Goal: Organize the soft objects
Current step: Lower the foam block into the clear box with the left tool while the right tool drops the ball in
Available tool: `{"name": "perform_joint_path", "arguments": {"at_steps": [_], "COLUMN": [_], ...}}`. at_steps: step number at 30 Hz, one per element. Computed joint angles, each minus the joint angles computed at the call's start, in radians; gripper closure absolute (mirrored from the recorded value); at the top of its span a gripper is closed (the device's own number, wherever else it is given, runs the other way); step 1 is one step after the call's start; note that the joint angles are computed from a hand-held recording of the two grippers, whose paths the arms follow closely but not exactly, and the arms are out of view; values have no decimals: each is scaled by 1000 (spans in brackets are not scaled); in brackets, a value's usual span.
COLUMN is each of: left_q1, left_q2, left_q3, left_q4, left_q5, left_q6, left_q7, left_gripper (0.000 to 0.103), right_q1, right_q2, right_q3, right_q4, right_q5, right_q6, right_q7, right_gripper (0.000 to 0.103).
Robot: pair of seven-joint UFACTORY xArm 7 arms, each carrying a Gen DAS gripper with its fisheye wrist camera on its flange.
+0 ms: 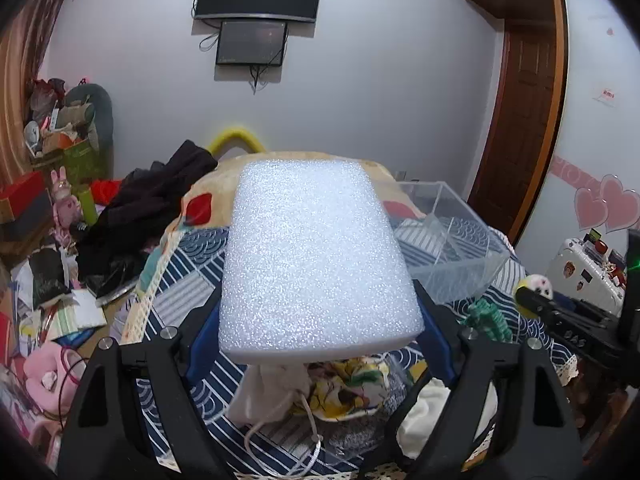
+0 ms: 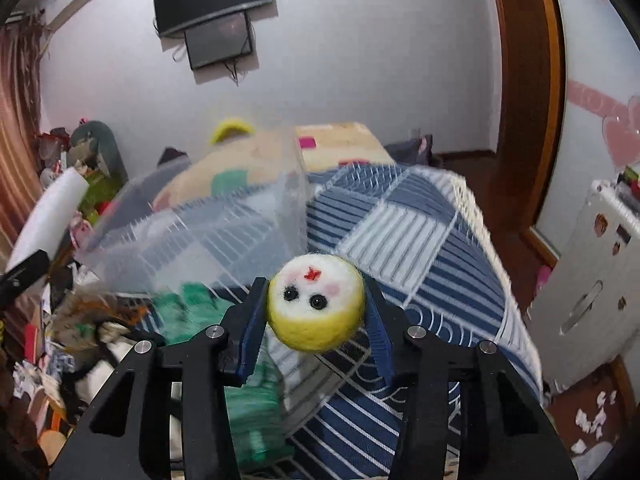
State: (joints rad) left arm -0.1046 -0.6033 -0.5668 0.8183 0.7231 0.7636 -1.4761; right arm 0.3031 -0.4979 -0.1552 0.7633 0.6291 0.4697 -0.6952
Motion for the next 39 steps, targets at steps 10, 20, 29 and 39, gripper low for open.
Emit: {"name": "perform_joint_path", "arguments": {"at_steps": [10, 20, 29, 39], "left_q1": [26, -19, -97, -150], "left_q2": [56, 211, 365, 447], "left_q3": [61, 182, 262, 345], "left_q4": [54, 149, 257, 308], "left_q5": [-3, -92, -169, -317], "left_q6": [-95, -124, -57, -33], "left_q7": [100, 256, 397, 501], "left_gripper": [20, 20, 20, 20], "right_q1": [88, 128, 18, -37], "right_q2": [-14, 150, 257, 313], "right_q3": [12, 35, 136, 187], "right_q4": [79, 229, 307, 340], "right_q5": [51, 107, 55, -68], "right_q6": [-40, -20, 53, 110], "right_q7": [-57, -125, -80, -14], "right_gripper": [60, 60, 60, 60]}}
